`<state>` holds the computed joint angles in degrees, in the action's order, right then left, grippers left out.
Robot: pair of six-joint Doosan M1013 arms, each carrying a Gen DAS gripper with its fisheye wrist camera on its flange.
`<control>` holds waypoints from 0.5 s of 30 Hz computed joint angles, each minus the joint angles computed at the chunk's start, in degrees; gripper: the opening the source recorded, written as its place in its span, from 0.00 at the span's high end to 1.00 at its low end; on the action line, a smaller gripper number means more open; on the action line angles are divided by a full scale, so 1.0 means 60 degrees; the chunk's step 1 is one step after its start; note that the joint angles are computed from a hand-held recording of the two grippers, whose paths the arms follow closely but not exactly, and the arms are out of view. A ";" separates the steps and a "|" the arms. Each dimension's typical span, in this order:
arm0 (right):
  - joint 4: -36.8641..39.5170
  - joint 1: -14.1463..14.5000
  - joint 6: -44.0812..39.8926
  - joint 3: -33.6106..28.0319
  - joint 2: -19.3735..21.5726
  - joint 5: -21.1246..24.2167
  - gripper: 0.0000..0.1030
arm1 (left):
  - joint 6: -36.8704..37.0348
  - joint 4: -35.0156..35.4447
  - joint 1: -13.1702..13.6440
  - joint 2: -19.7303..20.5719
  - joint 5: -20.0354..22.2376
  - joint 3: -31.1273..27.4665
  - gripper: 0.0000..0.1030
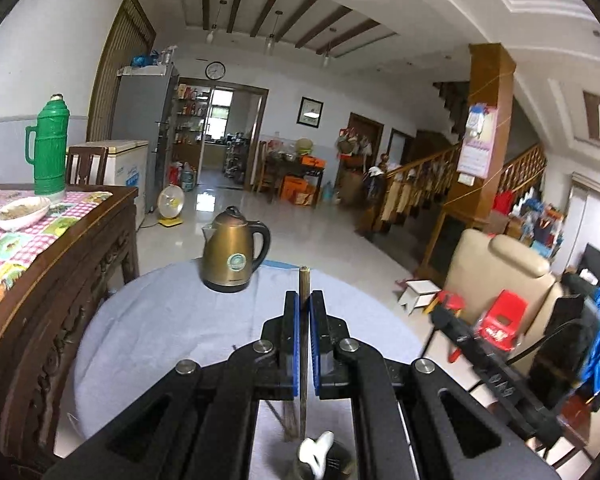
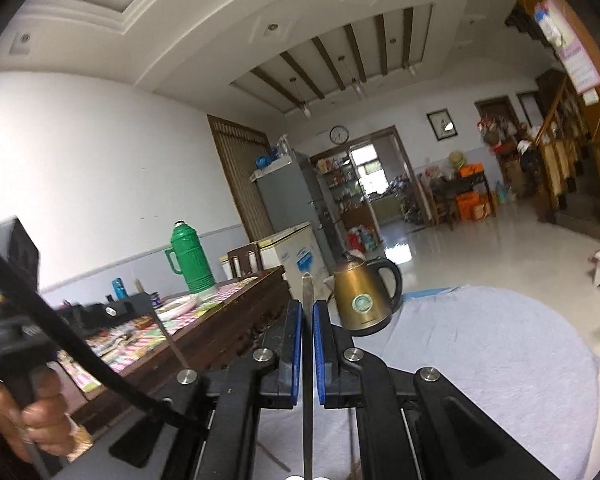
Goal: Organize utensils
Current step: 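Insert the chopsticks into the holder and open both tools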
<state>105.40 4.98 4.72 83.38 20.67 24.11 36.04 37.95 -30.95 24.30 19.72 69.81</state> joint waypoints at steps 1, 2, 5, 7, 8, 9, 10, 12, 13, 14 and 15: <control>0.0187 0.0038 -0.0292 0.0052 -0.0012 -0.0118 0.94 | -0.0037 -0.0046 -0.0005 -0.0043 -0.0122 0.0102 0.95; 0.0485 0.0111 -0.0737 0.0158 -0.0054 -0.0300 0.94 | 0.0009 -0.0164 -0.0010 -0.0081 -0.0235 0.0192 0.95; 0.0187 0.0210 -0.0695 0.0285 -0.0076 -0.0481 0.94 | 0.0409 -0.0727 -0.0025 -0.0102 -0.0304 0.0333 0.95; -0.0085 0.0206 -0.0414 0.0320 -0.0052 -0.0484 0.94 | 0.0670 -0.1023 -0.0037 -0.0064 -0.0236 0.0357 0.95; -0.0192 0.0213 -0.0275 0.0347 -0.0045 -0.0509 0.94 | 0.0655 -0.0982 -0.0057 -0.0033 -0.0133 0.0353 0.95; -0.0253 0.0214 -0.0166 0.0375 -0.0037 -0.0521 0.94 | 0.0582 -0.0876 -0.0082 0.0016 -0.0009 0.0330 0.95; -0.0344 0.0197 -0.0029 0.0397 -0.0026 -0.0490 0.94 | 0.0582 -0.0847 -0.0101 0.0051 0.0090 0.0313 0.95; -0.0509 0.0171 0.0166 0.0439 -0.0019 -0.0461 0.94 | 0.1043 -0.1248 -0.0131 0.0132 0.0273 0.0258 0.95; -0.0590 0.0170 0.0241 0.0450 -0.0008 -0.0461 0.94 | 0.1244 -0.1435 -0.0143 0.0180 0.0346 0.0227 0.95; -0.0800 0.0172 0.0442 0.0443 0.0014 -0.0440 0.94 | 0.1369 -0.1545 -0.0160 0.0221 0.0420 0.0210 0.95; -0.0941 0.0171 0.0586 0.0443 0.0027 -0.0406 0.94 | 0.1500 -0.1656 -0.0175 0.0258 0.0509 0.0186 0.95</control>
<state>99.75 6.00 8.23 86.04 20.83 21.67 45.04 28.02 -32.00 25.85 22.77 70.92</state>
